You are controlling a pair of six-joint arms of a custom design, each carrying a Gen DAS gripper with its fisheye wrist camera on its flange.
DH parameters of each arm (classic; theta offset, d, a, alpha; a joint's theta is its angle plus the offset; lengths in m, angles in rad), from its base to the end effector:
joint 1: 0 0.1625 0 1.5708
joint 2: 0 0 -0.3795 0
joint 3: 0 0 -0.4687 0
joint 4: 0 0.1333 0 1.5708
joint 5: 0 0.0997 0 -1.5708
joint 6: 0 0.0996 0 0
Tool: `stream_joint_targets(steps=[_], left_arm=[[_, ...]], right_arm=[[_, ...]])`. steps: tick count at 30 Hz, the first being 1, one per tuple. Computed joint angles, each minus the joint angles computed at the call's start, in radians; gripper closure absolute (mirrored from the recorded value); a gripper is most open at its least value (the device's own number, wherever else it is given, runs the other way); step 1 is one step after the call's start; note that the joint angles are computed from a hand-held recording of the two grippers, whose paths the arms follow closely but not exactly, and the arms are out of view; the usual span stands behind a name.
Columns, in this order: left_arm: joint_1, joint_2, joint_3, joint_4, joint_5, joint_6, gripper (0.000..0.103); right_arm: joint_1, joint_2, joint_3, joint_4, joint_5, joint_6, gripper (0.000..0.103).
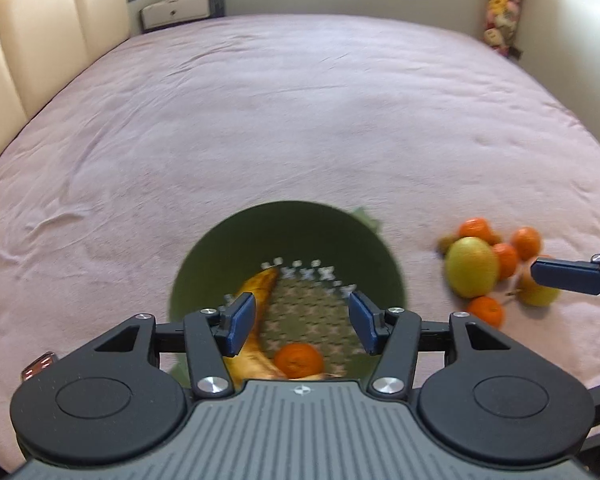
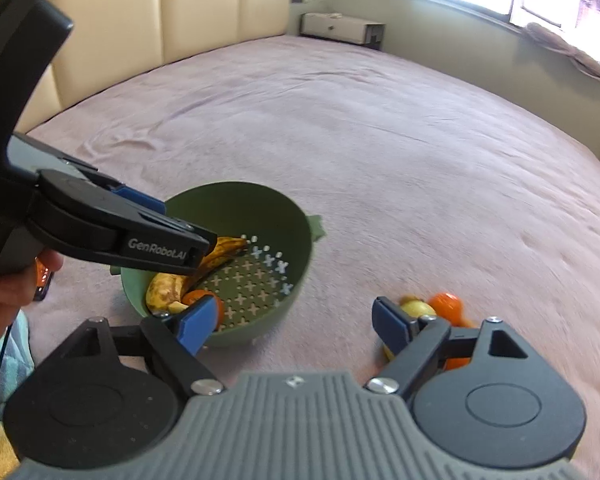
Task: Organize fruits
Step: 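Open both tools to release the fruit and lift away from the colander, then grasp a yellow pear with the left tool while the right tool grasps the apple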
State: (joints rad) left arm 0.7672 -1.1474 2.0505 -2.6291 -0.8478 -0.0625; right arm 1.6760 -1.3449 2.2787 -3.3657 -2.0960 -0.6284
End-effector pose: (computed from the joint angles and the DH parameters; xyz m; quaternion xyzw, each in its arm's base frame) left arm -0.2621 -0.5294 0.0821 0.3121 0.8792 -0.2138 0.2896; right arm 0.1348 -0.4826 0.1751 0.2136 -0.8581 0.3283 0.3321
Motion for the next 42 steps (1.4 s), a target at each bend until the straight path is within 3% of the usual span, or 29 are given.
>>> stream_joint_targets(steps=[8,17,22,29,42], left_arm=[[-0.038,-0.01,0.054,-0.082,-0.069,0.022,0.036],[-0.049,0.026,0.071,-0.051,-0.18,0.02,0.035],[-0.039,0.039,0.073,-0.066,-0.236,0.009,0.035],[-0.032,0.063,0.073,-0.119,-0.252,0.024,0.035],[-0.029,0.169,0.036,-0.203,-0.344,0.101,0.04]], right_arm=[[-0.018,-0.089,0.113,-0.106,-0.061,0.04,0.019],[-0.082,-0.123,0.159,-0.159,-0.117,0.117,0.019],[-0.117,-0.131,0.164,-0.151,-0.143,0.145,0.019],[-0.149,-0.052,0.15,-0.327,-0.23,0.104,0.019],[-0.223,-0.099,0.147,-0.256,-0.156,0.145,0.025]])
